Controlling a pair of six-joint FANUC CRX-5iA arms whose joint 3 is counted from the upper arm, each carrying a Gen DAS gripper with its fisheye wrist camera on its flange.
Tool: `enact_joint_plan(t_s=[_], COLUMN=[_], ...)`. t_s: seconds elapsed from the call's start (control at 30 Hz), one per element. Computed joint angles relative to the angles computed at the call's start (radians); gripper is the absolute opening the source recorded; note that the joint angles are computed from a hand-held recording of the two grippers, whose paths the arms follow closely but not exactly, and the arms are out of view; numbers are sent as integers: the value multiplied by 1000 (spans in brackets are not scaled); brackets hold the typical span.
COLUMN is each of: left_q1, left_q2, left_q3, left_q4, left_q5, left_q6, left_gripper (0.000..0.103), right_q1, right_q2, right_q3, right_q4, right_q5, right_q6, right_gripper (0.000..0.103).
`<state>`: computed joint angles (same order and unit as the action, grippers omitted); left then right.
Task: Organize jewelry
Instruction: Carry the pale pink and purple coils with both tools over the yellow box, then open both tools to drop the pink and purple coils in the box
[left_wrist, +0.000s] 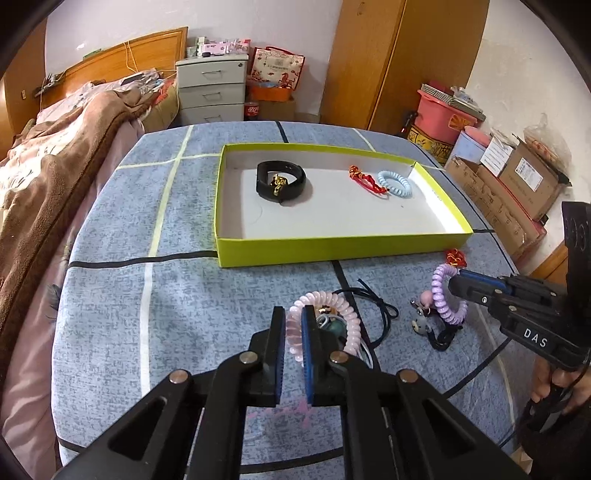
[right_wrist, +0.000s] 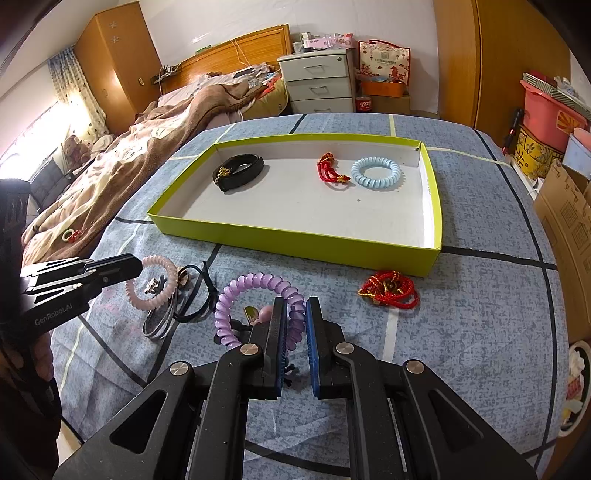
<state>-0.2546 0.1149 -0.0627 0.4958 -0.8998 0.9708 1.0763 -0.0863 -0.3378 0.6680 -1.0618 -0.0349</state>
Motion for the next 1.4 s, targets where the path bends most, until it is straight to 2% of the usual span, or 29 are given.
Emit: enact_joint_plan(t_s=[0.07,0.27,0.63,1.07,1.4], left_q1=[10,4,-12,-29,-46], left_q2=[1,11,123,247,287], left_q3=[-11,13,184,322,364], left_q4=[43,48,24,-16,-80], left_q5=[-9,-2,-13,-42,-79], left_q6=[-23,-15,45,120,164], left_gripper=[9,9,9,9,9], right_q1=[-1,-4,-110,-288,-345], right_q2=[1,5,58,230,310], right_q3=[1,18,127,326,413], right_q4=[3,8,3,-134,-225], right_q5=[0,-14,0,35,24], right_q6=[0,9,152,396,521], right_gripper=[10,11,10,10,11])
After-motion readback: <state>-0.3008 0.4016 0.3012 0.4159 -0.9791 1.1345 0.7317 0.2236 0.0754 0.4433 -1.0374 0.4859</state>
